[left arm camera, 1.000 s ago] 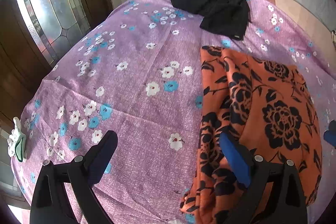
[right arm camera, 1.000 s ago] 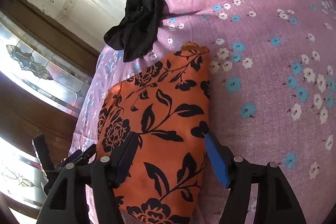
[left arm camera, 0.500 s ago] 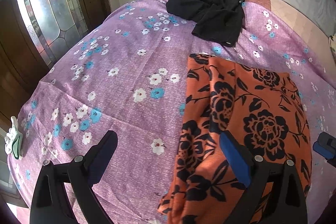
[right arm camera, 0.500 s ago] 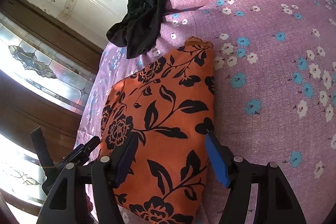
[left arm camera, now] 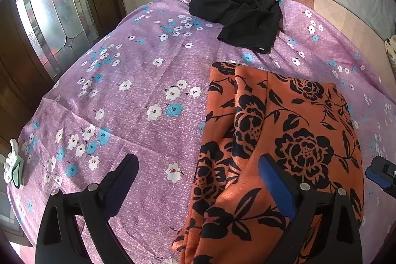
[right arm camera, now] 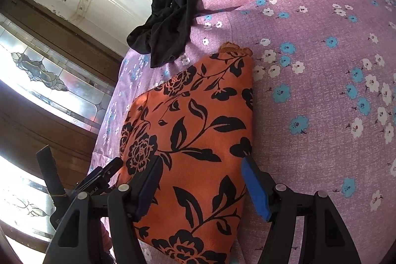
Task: Fold small clothes
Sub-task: 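Press the folded orange bundle flat with the right gripper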
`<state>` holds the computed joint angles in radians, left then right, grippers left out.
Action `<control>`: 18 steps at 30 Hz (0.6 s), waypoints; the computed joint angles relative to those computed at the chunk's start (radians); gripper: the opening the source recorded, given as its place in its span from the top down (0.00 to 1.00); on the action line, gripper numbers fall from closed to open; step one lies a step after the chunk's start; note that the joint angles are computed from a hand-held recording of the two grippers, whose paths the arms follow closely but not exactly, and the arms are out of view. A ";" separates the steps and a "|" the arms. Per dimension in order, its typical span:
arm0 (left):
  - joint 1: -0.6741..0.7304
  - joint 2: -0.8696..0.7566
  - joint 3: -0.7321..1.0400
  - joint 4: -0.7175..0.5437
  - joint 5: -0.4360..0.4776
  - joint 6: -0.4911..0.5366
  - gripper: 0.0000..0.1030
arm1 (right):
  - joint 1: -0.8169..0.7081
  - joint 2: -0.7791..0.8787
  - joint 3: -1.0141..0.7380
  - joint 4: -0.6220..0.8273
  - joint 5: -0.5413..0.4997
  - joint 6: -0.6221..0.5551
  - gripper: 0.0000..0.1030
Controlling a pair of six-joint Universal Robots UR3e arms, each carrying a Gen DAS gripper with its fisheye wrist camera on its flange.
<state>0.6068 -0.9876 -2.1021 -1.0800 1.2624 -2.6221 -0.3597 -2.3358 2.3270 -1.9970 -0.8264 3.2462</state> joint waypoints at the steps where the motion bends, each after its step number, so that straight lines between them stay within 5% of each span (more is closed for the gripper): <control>1: 0.001 0.000 -0.001 0.000 -0.001 0.003 0.05 | 0.000 0.002 0.000 -0.001 0.000 0.000 0.33; 18: 0.056 -0.007 0.020 -0.083 -0.055 0.106 0.05 | 0.047 0.055 0.019 -0.109 -0.020 0.045 0.33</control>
<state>0.6625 -0.9948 -2.0821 -1.1632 1.2077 -2.5162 -0.3127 -2.2805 2.3464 -2.1056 -0.8460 3.2911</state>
